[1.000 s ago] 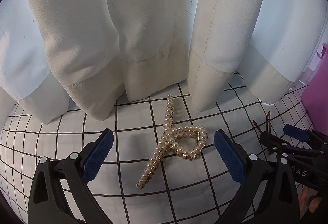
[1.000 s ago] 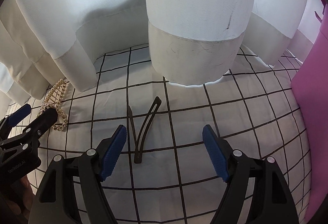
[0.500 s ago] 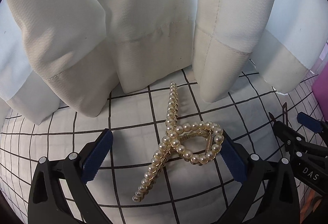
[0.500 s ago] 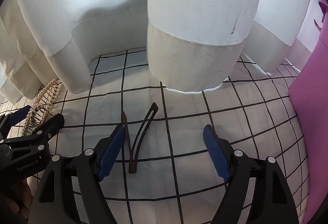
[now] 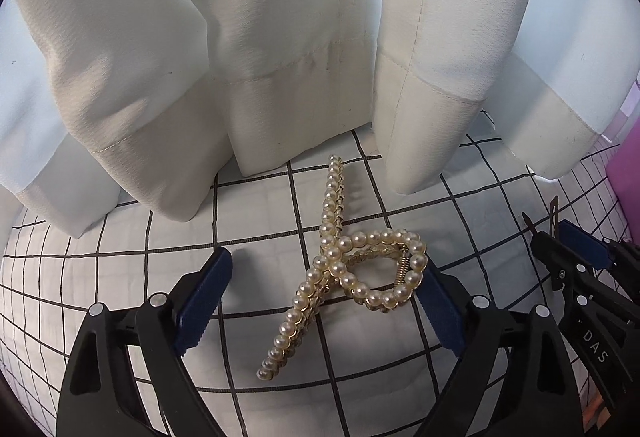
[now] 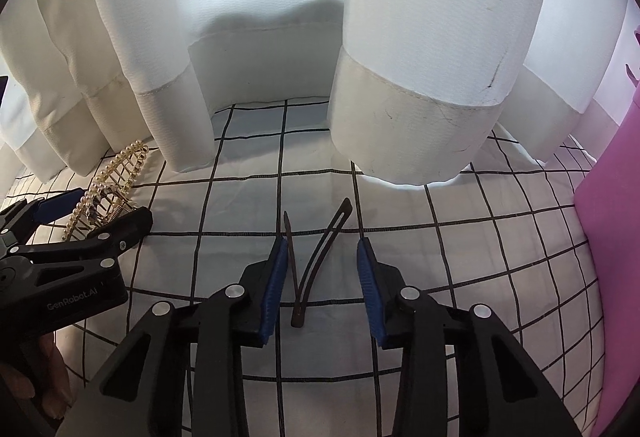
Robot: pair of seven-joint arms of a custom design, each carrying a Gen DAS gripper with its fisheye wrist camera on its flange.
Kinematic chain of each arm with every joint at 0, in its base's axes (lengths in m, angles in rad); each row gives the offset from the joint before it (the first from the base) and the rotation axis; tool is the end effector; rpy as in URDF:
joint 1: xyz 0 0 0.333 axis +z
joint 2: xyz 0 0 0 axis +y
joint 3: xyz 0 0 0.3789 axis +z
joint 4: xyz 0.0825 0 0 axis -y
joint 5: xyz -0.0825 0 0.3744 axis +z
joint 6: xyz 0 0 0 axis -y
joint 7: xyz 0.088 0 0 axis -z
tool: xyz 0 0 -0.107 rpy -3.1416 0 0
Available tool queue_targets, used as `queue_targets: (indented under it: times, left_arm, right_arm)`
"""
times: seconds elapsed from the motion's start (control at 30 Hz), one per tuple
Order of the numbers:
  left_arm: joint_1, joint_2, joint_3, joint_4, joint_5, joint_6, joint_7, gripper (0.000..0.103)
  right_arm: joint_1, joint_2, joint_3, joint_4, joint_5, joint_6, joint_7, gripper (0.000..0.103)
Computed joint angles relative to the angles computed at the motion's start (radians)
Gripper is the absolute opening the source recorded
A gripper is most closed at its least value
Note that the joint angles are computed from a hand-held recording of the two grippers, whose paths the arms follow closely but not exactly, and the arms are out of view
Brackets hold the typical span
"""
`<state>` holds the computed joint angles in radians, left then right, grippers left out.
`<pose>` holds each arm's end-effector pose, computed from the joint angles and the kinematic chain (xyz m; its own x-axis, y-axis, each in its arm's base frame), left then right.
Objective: Organize jewelry
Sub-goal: 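Grasp the pearl claw clip with the left gripper while the right grasps the dark hair clip, then lift and carry the pearl clip and dark clip over the pink tub with both grippers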
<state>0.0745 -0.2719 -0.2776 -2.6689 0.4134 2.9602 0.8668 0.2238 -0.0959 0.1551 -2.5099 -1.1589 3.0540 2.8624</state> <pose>0.4060 -0.1157 0.4469 0.0942 -0.9951 0.0284 -0.8282 -0.0942 -0.5525 0.3967 0.2364 0.4272 0.2220 -0.9750 -0.0094 -0.7489 -0.1643 -0.6420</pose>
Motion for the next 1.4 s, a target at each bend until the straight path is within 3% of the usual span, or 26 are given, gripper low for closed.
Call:
queue_targets:
  times: [0.1,0.2,0.3,0.37,0.5,0.67,0.8,0.87,0.97,1.1,1.13,1.17,1.4]
  left_arm:
    - [0.003,-0.019,-0.010,-0.015,0.010,0.024,-0.004,0.057]
    - [-0.009,-0.030,-0.001,-0.024,-0.010,0.032,0.012,0.046]
    - [-0.039,-0.050,0.028,-0.042,-0.064,0.038,0.040,0.043]
    - [-0.018,-0.070,0.009,-0.053,-0.066,0.035,0.041,0.042]
    - [-0.039,-0.124,0.021,-0.087,-0.107,0.031,0.066,0.041]
    - [-0.100,-0.216,0.052,-0.143,-0.195,0.001,0.115,0.040]
    - [-0.136,-0.290,0.053,-0.158,-0.254,-0.059,0.135,0.040]
    - [-0.148,-0.323,0.057,-0.162,-0.275,-0.085,0.143,0.040]
    - [-0.153,-0.359,0.051,-0.147,-0.291,-0.128,0.145,0.040]
    - [-0.166,-0.390,0.035,-0.115,-0.302,-0.184,0.147,0.041]
    - [-0.170,-0.401,0.031,-0.108,-0.306,-0.198,0.140,0.041]
    - [-0.160,-0.377,-0.007,-0.085,-0.306,-0.188,0.118,0.041]
    - [-0.215,-0.431,-0.027,-0.008,-0.298,-0.277,0.081,0.041]
  right_arm:
    - [-0.008,-0.006,-0.005,-0.014,0.012,0.030,-0.010,0.018]
    - [-0.024,-0.014,0.010,-0.020,-0.032,0.038,0.028,0.018]
    - [-0.044,-0.031,0.006,-0.044,-0.051,0.081,0.052,0.018]
    - [-0.072,-0.040,0.013,-0.062,-0.066,0.119,0.074,0.017]
    - [-0.087,-0.079,0.016,-0.110,0.017,0.150,0.002,0.017]
    - [0.010,-0.142,-0.074,-0.179,0.191,0.163,-0.162,0.017]
    - [0.152,-0.196,-0.202,-0.216,0.312,0.140,-0.298,0.017]
    - [0.249,-0.247,-0.301,-0.239,0.382,0.107,-0.393,0.017]
    - [0.322,-0.313,-0.353,-0.253,0.460,0.050,-0.475,0.017]
    - [0.371,-0.392,-0.374,-0.262,0.548,-0.015,-0.554,0.017]
    - [0.371,-0.405,-0.369,-0.262,0.562,-0.027,-0.568,0.017]
    - [0.369,-0.422,-0.364,-0.266,0.577,-0.037,-0.581,0.017]
    - [0.354,-0.592,-0.353,-0.276,0.670,-0.143,-0.703,0.017]
